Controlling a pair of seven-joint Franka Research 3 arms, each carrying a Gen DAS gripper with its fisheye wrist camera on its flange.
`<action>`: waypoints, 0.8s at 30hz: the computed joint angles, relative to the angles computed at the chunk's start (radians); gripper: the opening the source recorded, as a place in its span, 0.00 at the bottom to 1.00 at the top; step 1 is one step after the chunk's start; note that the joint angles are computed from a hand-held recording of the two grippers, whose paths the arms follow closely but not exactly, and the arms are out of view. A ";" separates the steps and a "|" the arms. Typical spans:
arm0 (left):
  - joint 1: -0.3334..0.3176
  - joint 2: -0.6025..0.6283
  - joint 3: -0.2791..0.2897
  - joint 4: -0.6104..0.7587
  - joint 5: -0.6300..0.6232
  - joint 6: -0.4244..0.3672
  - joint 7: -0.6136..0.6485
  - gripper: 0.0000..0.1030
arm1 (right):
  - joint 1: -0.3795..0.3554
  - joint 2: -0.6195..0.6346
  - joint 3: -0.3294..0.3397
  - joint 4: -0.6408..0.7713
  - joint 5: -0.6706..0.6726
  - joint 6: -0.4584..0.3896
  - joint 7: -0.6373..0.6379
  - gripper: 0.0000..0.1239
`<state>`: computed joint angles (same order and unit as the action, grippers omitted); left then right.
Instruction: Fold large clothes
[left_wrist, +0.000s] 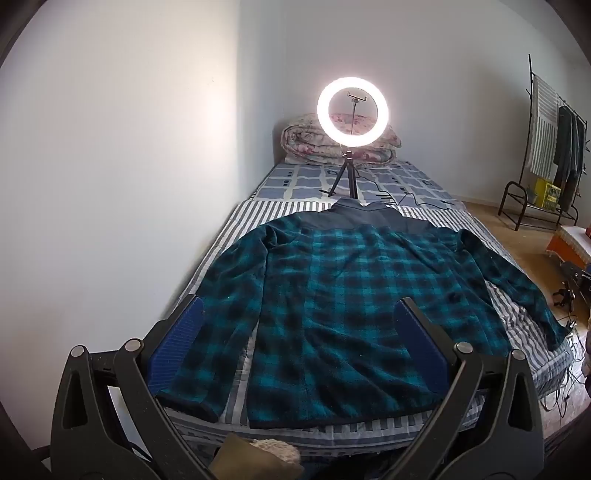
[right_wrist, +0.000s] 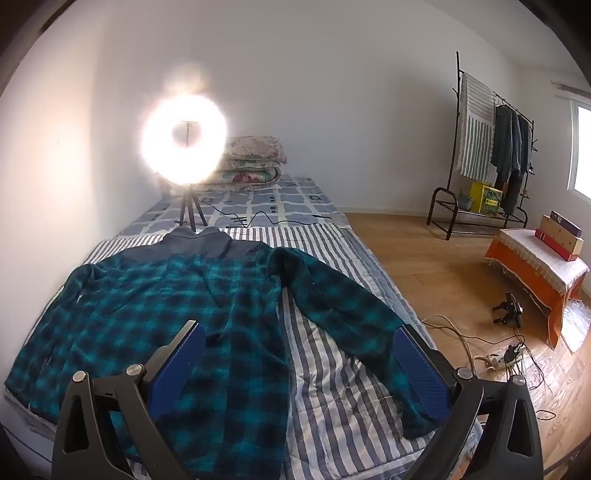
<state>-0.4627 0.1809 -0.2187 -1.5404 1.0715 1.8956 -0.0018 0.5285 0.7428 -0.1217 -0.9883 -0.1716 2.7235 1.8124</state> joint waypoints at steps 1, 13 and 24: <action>-0.001 0.001 0.000 0.001 0.005 -0.002 0.002 1.00 | 0.003 0.002 -0.005 0.001 0.001 0.005 0.001 0.83; -0.017 -0.006 -0.003 -0.001 0.076 -0.056 -0.015 1.00 | 0.002 0.002 -0.008 0.010 0.011 0.016 0.032 0.83; -0.030 -0.002 -0.005 0.011 0.086 -0.084 -0.019 1.00 | 0.000 0.007 0.000 0.020 0.018 0.011 0.035 0.83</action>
<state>-0.4931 0.1789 -0.2242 -1.5294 1.1577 1.8115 -0.0206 0.5289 0.7494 -0.1213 -0.9685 -0.1535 2.7350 1.8471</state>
